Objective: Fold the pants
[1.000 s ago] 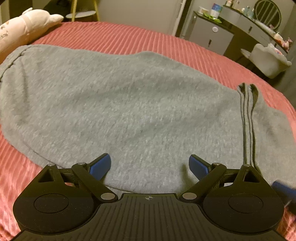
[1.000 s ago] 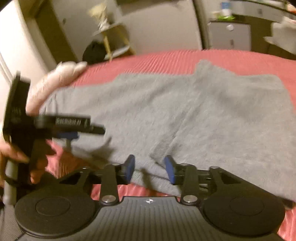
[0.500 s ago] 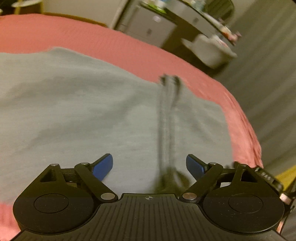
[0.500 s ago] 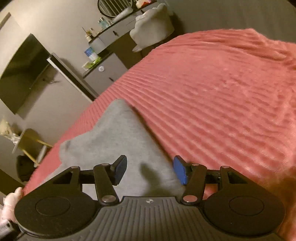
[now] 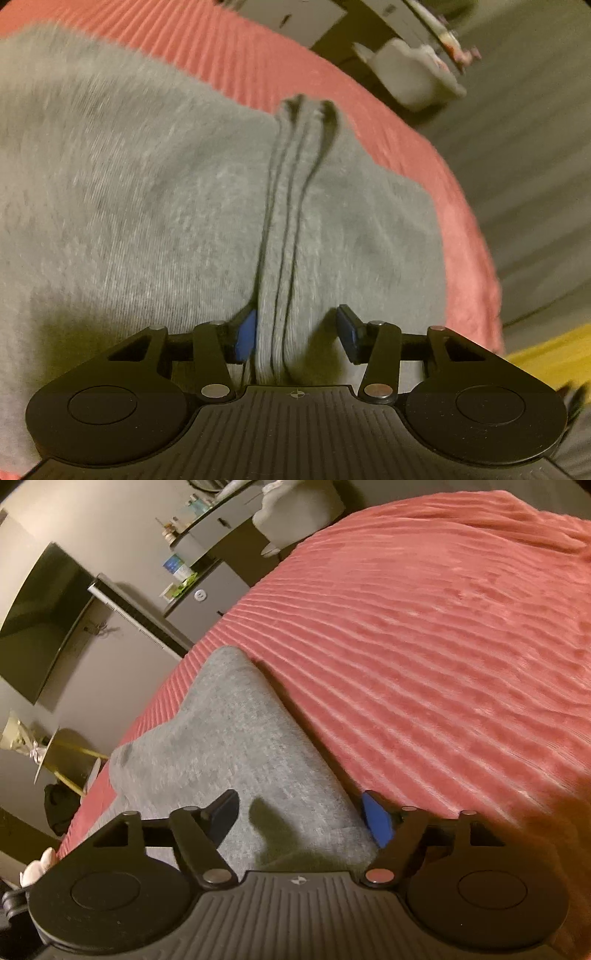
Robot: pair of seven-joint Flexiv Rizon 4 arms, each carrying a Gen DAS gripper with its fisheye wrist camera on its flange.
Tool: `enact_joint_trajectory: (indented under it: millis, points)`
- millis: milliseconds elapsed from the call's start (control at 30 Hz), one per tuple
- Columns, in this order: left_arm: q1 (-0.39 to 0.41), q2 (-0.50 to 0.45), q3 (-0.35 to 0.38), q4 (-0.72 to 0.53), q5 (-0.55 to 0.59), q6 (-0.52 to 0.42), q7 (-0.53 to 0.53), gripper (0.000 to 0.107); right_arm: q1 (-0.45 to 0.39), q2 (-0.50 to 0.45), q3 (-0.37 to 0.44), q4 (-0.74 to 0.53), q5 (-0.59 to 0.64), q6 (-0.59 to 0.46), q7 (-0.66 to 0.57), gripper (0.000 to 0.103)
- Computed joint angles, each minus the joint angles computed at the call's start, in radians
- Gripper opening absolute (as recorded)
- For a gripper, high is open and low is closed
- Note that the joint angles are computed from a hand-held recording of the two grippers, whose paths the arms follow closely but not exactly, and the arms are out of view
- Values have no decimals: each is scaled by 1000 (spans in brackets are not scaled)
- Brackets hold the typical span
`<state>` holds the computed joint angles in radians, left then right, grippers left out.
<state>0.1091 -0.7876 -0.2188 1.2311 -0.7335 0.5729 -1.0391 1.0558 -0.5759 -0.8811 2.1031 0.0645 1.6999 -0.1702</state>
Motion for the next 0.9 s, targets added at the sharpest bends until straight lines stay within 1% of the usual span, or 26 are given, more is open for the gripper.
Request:
enact_joint_trajectory:
  millis: [67, 100, 133, 167, 233, 300, 333, 433, 500, 567, 600, 667, 700, 733, 767, 800, 833, 867, 900]
  points:
    - [9, -37, -8, -47, -19, -46, -61, 50, -19, -6, 15, -9, -8, 0, -8, 77]
    - [7, -45, -9, -56, -23, -51, -82, 44, -17, -5, 13, -6, -8, 0, -9, 78]
    - [1, -46, -1, -59, -16, -45, -105, 28, -28, -7, 22, -12, -8, 2, -10, 78]
    - [-3, -46, 4, -61, -5, -46, -116, 24, -29, -7, 23, -12, -7, 4, -10, 78]
    - [2, -24, -7, -23, -20, -13, -93, 19, -25, -8, 20, -9, -1, 11, -11, 78]
    - [1, 19, -13, 36, -31, 42, -43, 17, -15, -13, 11, -3, 14, 29, -11, 78]
    - [1, 42, -19, 68, -43, 71, -9, 17, -10, -17, 7, 0, 27, 45, -11, 78]
    - [16, 103, -32, 136, -89, 112, 84, 16, 23, -39, -23, 10, 81, 96, -24, 78]
    - [29, 148, -19, 181, -114, 139, 134, 16, 38, -54, -36, 11, 117, 128, -48, 78]
    - [36, 179, -1, 209, -123, 170, 188, 16, 32, -53, -21, 10, 144, 170, -80, 78]
    - [37, 183, 10, 208, -118, 176, 199, 16, 26, -51, -9, 8, 156, 191, -96, 78]
    - [40, 192, 39, 214, -90, 188, 209, 16, 11, -42, 16, 2, 171, 209, -130, 78]
    - [31, 192, 61, 217, -60, 213, 202, 17, -2, -33, 34, -3, 174, 210, -148, 78]
    - [19, 190, 84, 222, -18, 243, 195, 19, -14, -24, 51, -12, 172, 199, -165, 78]
    - [8, 184, 105, 217, 29, 255, 174, 21, -21, -18, 62, -20, 173, 182, -181, 78]
    - [2, 175, 123, 204, 75, 244, 145, 22, -39, -9, 84, -29, 172, 170, -197, 78]
    - [0, 167, 130, 194, 103, 243, 120, 23, -52, -2, 102, -36, 174, 161, -211, 78]
    - [10, 165, 119, 194, 102, 247, 117, 27, -56, 3, 108, -42, 174, 149, -222, 78]
    - [21, 163, 102, 198, 86, 263, 120, 33, -59, 5, 112, -47, 171, 145, -233, 78]
